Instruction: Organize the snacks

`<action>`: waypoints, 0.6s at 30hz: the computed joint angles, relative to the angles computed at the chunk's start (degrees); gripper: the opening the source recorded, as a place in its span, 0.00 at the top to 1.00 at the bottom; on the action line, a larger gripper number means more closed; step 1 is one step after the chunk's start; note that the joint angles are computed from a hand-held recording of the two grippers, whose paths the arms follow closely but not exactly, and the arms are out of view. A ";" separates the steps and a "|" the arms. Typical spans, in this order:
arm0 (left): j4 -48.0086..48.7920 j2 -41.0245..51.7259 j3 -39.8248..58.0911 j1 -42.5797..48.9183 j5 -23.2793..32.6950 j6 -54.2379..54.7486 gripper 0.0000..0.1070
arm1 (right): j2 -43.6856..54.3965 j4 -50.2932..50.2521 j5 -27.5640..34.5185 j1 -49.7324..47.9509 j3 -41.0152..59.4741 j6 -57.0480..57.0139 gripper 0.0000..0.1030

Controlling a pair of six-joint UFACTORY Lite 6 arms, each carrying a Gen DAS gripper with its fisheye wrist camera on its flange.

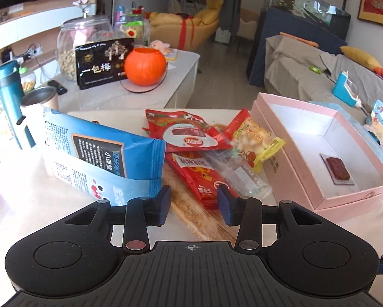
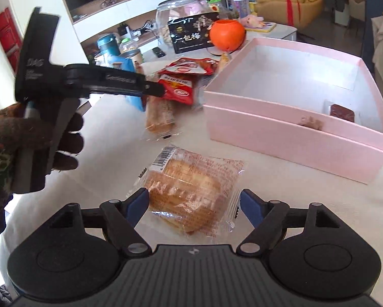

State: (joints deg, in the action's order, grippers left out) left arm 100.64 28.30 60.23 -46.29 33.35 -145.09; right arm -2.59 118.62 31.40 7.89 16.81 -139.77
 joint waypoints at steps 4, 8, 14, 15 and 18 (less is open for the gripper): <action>0.91 -1.56 -0.77 -0.79 1.98 -2.03 0.58 | -5.51 14.53 -2.42 5.80 -5.47 -14.20 0.21; 7.93 -6.16 -3.35 -1.47 4.56 -8.02 0.58 | -7.32 18.79 -0.82 3.97 -8.86 -21.32 0.21; 16.21 2.37 12.73 8.68 -9.40 -8.00 0.58 | 5.63 31.77 8.39 1.49 -5.65 -34.86 0.17; 16.60 4.91 16.82 10.06 -13.14 -6.97 0.58 | 7.24 31.66 10.59 0.59 -5.56 -34.92 0.14; 6.27 14.14 29.73 10.78 -16.62 8.23 0.58 | 8.04 32.39 11.81 0.38 -5.64 -35.94 0.14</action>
